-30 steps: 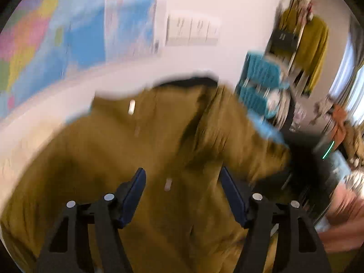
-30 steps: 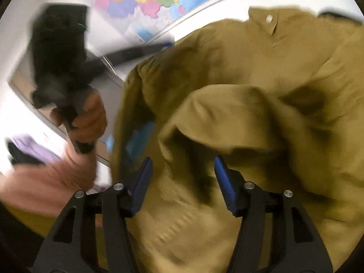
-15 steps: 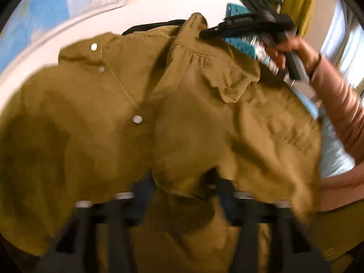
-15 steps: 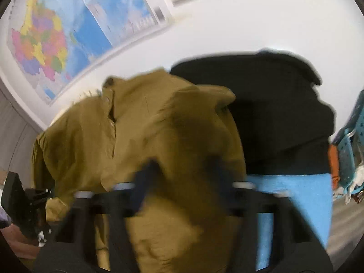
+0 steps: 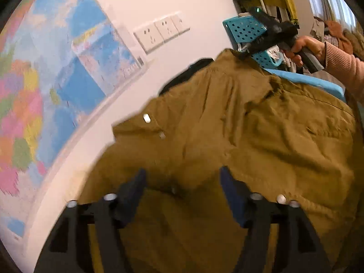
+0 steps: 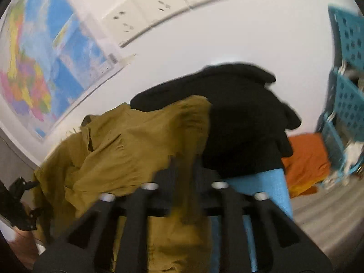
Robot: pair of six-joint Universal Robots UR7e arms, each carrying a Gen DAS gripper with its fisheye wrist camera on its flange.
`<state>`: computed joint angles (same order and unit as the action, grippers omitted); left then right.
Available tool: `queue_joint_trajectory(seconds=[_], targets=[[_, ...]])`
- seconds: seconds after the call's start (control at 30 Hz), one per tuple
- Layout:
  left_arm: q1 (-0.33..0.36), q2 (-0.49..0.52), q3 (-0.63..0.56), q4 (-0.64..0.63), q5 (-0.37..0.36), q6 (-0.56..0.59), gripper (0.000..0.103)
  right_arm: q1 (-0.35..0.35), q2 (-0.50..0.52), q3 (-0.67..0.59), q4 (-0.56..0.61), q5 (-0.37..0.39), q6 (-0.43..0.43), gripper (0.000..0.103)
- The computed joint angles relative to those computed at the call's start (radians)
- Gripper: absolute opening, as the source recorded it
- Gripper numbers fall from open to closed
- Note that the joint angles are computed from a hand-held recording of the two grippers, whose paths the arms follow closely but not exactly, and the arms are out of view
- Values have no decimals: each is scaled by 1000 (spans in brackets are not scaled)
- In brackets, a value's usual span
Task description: Fold large clothes
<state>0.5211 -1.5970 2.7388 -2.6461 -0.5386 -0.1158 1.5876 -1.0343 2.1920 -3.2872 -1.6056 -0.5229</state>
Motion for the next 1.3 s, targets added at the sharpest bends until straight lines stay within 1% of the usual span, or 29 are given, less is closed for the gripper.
queue_joint_trajectory(seconds=[0.03,0.07,0.1,0.17,0.27,0.33,0.37,0.4,0.47,0.5,0.53,0.57,0.6,0.63,0.67,0.7,0.73,0.8,0.87,0.9,0.93,0.97,1.0,1.03,1.07,1.13,1.2,1.27,1.3], targets=[[-5,-28,6,73,15,-58,76,11,2,11,-30,6,-3,51],[-3,-35,2,126,29,-112,77,19,-10,35,-74,19,-19,54],[15,-33,-1,138,22,-139,78,24,-22,57,-97,46,-38,58],[38,-25,-14,158,18,-196,80,33,-36,65,-76,83,-64,58],[130,48,-59,21,-1,-149,82,64,-24,79,-41,77,-113,59],[191,139,-95,-159,-20,-41,82,72,-14,76,-5,74,-124,59],[215,174,-113,-215,-33,-2,82,74,-4,74,10,75,-126,59],[251,212,-146,-243,-61,28,82,75,8,73,13,73,-124,60],[315,265,-215,-219,-101,18,83,77,24,72,29,69,-118,60],[331,284,-235,-202,-103,-1,79,81,29,75,29,64,-113,60],[350,304,-262,-175,-109,-20,62,82,28,79,32,62,-113,60],[365,323,-286,-153,-104,-50,50,80,28,82,42,66,-115,60],[370,328,-302,-131,-98,-87,32,79,31,82,44,66,-113,60],[365,320,-310,-117,-96,-112,12,78,30,84,44,65,-112,60],[348,313,-306,-113,-66,-134,9,77,27,88,46,65,-115,60],[312,294,-297,-96,-5,-172,9,79,25,90,44,65,-117,60],[280,266,-283,-104,28,-180,9,81,21,96,34,68,-122,60],[225,198,-268,-52,61,-211,10,90,23,101,16,70,-142,59],[205,159,-271,51,72,-259,21,103,43,99,-18,67,-161,59],[211,161,-280,107,77,-289,27,106,52,91,-10,68,-165,56],[222,169,-285,137,83,-303,28,115,76,80,-34,45,-165,56],[240,191,-297,189,98,-339,29,127,110,62,-59,1,-168,57],[259,213,-308,248,119,-388,29,130,130,43,-42,-21,-168,56],[280,224,-311,266,113,-400,29,128,144,27,-21,-33,-160,55],[298,233,-315,258,103,-400,29,122,162,2,32,-52,-139,55],[321,245,-322,293,110,-446,29,105,163,-9,94,-40,-127,53],[313,238,-299,253,109,-429,30,94,141,9,87,-9,-139,53],[304,223,-277,190,95,-380,53,76,101,37,60,45,-143,53],[296,220,-262,130,84,-336,69,70,84,45,48,63,-144,53]])
